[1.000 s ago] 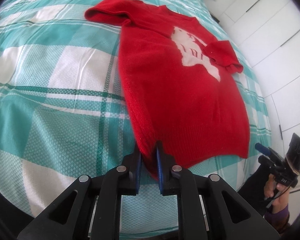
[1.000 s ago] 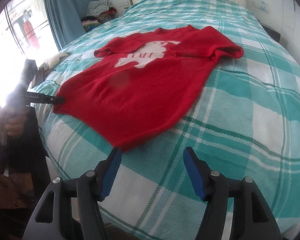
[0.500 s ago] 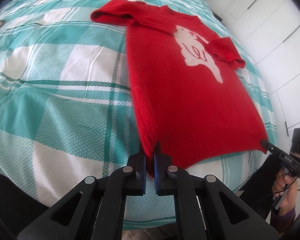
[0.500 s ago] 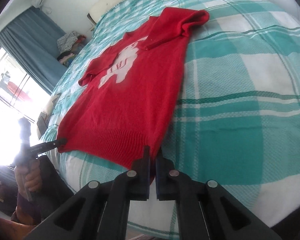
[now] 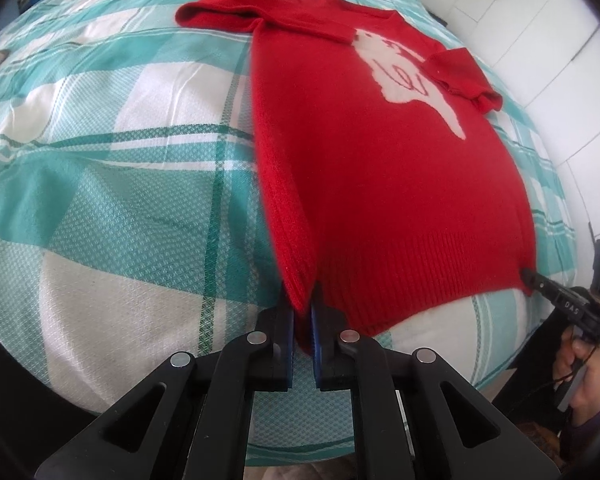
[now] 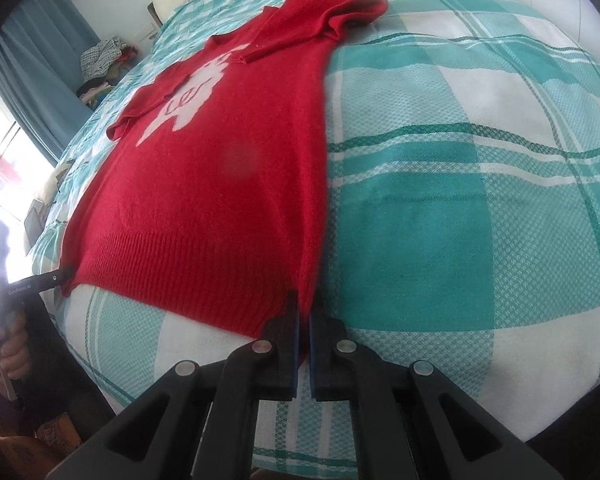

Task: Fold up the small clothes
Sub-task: 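Grasp the sweater hem with both grippers and pull it straight, then open both grippers and move the right gripper to a sleeve cuff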

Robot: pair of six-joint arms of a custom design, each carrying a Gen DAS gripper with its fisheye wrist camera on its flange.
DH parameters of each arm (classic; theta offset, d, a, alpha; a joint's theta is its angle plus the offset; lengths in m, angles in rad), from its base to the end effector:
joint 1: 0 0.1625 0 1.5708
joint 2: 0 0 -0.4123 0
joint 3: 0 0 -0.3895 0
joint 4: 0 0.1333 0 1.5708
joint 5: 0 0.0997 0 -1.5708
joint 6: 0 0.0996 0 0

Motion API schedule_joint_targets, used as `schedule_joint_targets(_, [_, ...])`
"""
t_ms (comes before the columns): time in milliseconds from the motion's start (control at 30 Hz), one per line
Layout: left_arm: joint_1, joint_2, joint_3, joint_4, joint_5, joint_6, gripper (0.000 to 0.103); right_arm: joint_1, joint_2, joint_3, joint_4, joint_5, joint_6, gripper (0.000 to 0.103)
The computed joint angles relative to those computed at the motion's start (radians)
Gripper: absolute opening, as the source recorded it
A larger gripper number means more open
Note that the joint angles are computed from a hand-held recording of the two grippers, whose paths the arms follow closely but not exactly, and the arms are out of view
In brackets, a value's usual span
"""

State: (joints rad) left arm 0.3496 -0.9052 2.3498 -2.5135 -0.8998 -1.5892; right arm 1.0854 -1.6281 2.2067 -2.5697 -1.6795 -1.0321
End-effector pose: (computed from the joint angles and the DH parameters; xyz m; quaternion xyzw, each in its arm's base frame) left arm -0.2653 -0.3045 -0.0160 -0.0870 0.9142 -0.2759 0.2838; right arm -0.0941 -0.4409 0.3114 0.2527 -0.9434 0.1146 0.1819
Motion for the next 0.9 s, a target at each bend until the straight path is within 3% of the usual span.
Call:
schedule_joint_targets(100, [-0.022, 0.014, -0.029, 0.078, 0.022, -0.038, 0.014, 0.005, -0.015, 0.039, -0.070, -0.001, -0.048, 0.005])
schedule_joint_targets(267, [-0.061, -0.012, -0.055, 0.222, -0.010, -0.090, 0.038, 0.012, -0.045, 0.050, -0.043, -0.031, -0.094, 0.027])
schedule_joint_targets(300, [-0.073, -0.023, -0.065, 0.275, -0.026, -0.108, 0.038, 0.014, -0.056, 0.041, -0.014, -0.048, -0.106, 0.036])
schedule_joint_targets(367, [-0.106, -0.061, -0.080, 0.404, -0.040, -0.178, 0.038, 0.024, -0.076, 0.022, 0.009, -0.098, -0.146, 0.042])
schedule_joint_targets(467, [-0.144, -0.119, -0.119, 0.618, 0.009, -0.307, 0.039, 0.072, -0.080, -0.002, -0.116, -0.148, -0.245, 0.042])
schedule_joint_targets(533, [-0.142, -0.130, -0.152, 0.698, 0.096, -0.347, 0.046, 0.137, -0.043, -0.033, -0.247, -0.149, -0.309, 0.043])
schedule_joint_targets(600, [-0.115, -0.110, -0.186, 0.723, 0.194, -0.362, 0.057, 0.207, 0.011, -0.078, -0.331, -0.115, -0.333, 0.051])
schedule_joint_targets(667, [-0.076, -0.070, -0.200, 0.675, 0.301, -0.366, 0.065, 0.280, 0.101, -0.131, -0.376, -0.102, -0.344, 0.070])
schedule_joint_targets(733, [-0.028, -0.015, -0.216, 0.626, 0.365, -0.367, 0.066, 0.333, 0.206, -0.187, -0.373, -0.095, -0.341, 0.073])
schedule_joint_targets(833, [0.022, 0.061, -0.206, 0.490, 0.398, -0.317, 0.066, 0.376, 0.348, -0.272, -0.258, -0.080, -0.314, 0.073])
schedule_joint_targets(900, [0.051, 0.097, -0.224, 0.490, 0.348, -0.303, 0.063, 0.397, 0.443, -0.303, -0.262, -0.110, -0.308, 0.072])
